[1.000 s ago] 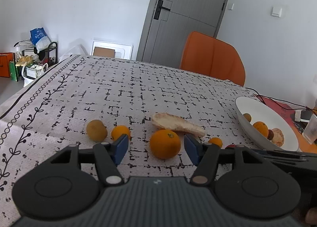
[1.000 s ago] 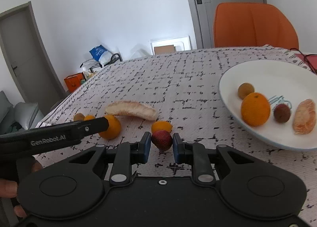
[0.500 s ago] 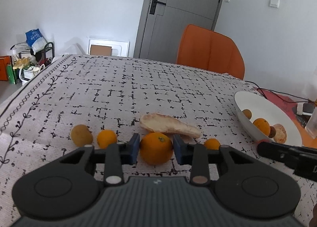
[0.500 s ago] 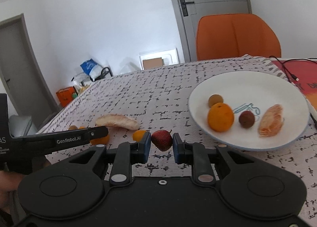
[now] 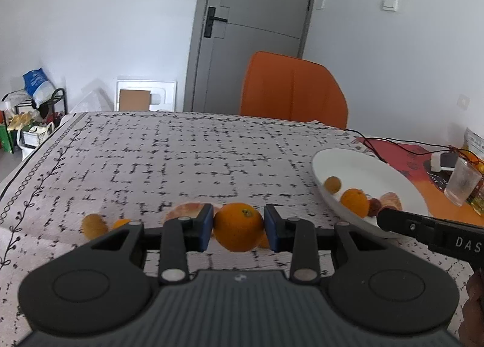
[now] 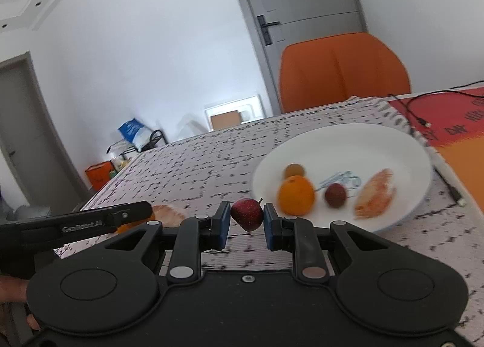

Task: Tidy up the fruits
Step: 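Grasp the large orange with the left gripper while the right gripper holds the red fruit, then carry both fruits into the white bowl and open both grippers there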

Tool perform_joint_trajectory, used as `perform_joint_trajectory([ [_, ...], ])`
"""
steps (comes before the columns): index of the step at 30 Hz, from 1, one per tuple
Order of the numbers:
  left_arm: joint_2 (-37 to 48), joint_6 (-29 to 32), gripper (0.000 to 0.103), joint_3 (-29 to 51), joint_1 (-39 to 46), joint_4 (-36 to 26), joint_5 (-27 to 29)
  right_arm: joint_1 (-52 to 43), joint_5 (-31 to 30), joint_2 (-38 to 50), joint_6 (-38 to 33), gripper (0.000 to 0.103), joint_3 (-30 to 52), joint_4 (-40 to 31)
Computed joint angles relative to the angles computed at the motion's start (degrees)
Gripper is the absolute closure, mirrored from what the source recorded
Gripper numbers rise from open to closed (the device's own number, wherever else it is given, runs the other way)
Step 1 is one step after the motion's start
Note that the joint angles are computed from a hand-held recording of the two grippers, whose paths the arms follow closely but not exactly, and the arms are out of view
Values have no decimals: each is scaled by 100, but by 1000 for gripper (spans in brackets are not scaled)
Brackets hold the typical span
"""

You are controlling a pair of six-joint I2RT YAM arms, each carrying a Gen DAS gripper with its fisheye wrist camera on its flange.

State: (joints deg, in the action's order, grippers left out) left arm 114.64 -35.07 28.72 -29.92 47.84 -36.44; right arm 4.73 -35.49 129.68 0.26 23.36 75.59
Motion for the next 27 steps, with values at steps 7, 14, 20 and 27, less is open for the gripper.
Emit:
perform_joint_trajectory([
  [7,75,69,69,393,-222,-354,-49,-501,-244,178,8,81,147,11],
  [14,213,144,69,761,-397,-618,-96,-890,-421,300,87,81,324,-5],
  [20,317,227,69,1067,-484,-834,-119,-1054,-601,390,167,81,440,101],
  [27,356,383,69,1368,-544,-1055,-191,-1136,-760,448,293,48,512,215],
])
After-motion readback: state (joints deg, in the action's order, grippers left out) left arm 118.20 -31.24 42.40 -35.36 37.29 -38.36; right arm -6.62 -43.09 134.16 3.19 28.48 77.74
